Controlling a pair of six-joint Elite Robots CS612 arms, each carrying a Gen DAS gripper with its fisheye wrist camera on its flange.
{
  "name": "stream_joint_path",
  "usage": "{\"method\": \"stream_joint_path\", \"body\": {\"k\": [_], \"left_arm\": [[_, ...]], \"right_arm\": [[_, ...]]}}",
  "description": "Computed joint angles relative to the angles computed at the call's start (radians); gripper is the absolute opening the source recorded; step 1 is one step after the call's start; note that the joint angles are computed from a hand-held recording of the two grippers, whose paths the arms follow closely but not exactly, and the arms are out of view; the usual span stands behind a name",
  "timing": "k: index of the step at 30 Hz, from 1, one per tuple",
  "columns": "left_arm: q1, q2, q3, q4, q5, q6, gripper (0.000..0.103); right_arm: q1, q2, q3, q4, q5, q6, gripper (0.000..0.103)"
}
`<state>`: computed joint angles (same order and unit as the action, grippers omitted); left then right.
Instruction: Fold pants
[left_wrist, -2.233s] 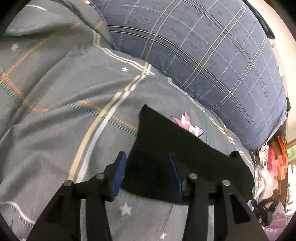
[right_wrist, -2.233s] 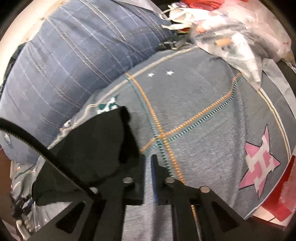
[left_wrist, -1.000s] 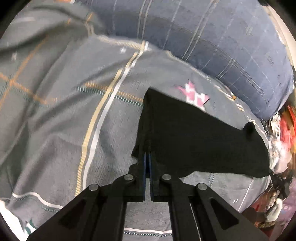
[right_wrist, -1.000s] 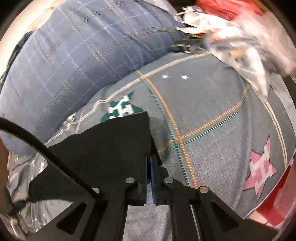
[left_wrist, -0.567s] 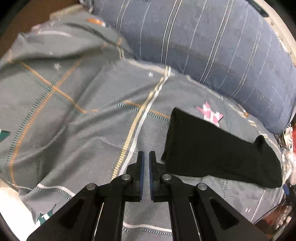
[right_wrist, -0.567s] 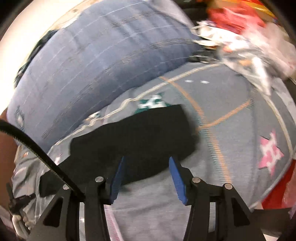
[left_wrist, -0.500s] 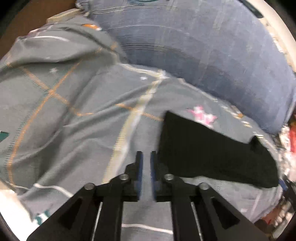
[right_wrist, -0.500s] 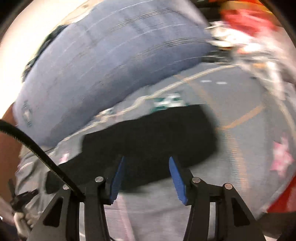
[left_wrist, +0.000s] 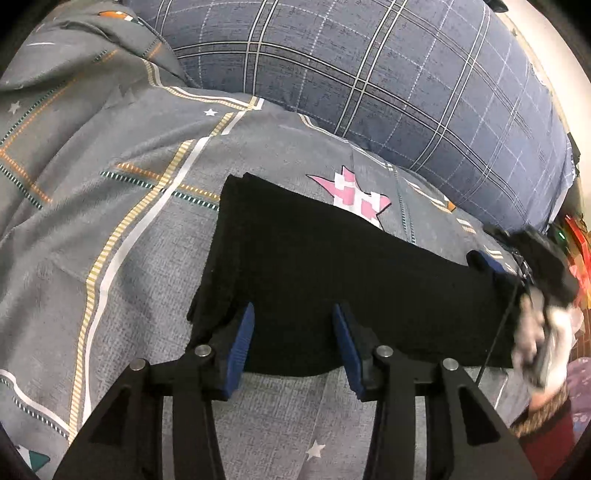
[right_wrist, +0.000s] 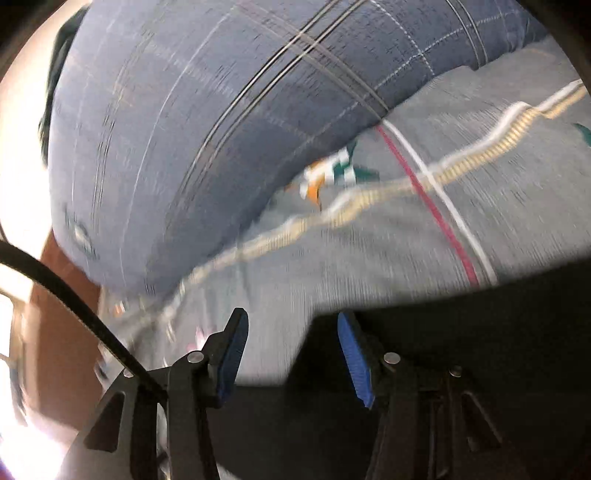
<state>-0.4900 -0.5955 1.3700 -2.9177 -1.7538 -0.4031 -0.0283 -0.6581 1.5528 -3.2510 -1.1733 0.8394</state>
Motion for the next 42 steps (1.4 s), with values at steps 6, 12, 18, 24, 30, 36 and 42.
{"method": "stream_joint_path", "body": {"k": [6,12,18,24,30,36,42], "left_arm": [[0.017,-0.012,0.031,-0.055,-0.056,0.030,0.044],[0.065,-0.063,0.135,-0.219,-0.035,-0.171,0.044],[0.084,-0.076,0.216,-0.299,-0.059,-0.294,0.046],[0.082,-0.091,0.268,-0.334,-0.044,-0.272,0.046],[0.102,-0.091,0.295,-0.386,-0.084,-0.295,0.048],[0.116,-0.083,0.300,-0.427,-0.098,-0.314,0.048],[0.135,-0.073,0.301,-0.474,-0.097,-0.326,0.048]], "right_arm": [[0.027,-0.023,-0.049,0.167,-0.207,-0.045,0.055],[0.088,-0.114,0.026,0.170,-0.282,-0.277,0.065],[0.158,-0.122,0.004,0.285,-0.179,-0.434,0.066],[0.246,-0.052,-0.150,0.442,-0.158,-0.544,0.066],[0.316,0.060,-0.409,0.703,-0.253,-0.615,0.068],[0.387,0.225,-0.725,1.026,-0.570,-0.640,0.068],[0.397,0.233,-0.733,1.022,-0.633,-0.679,0.017]]}}
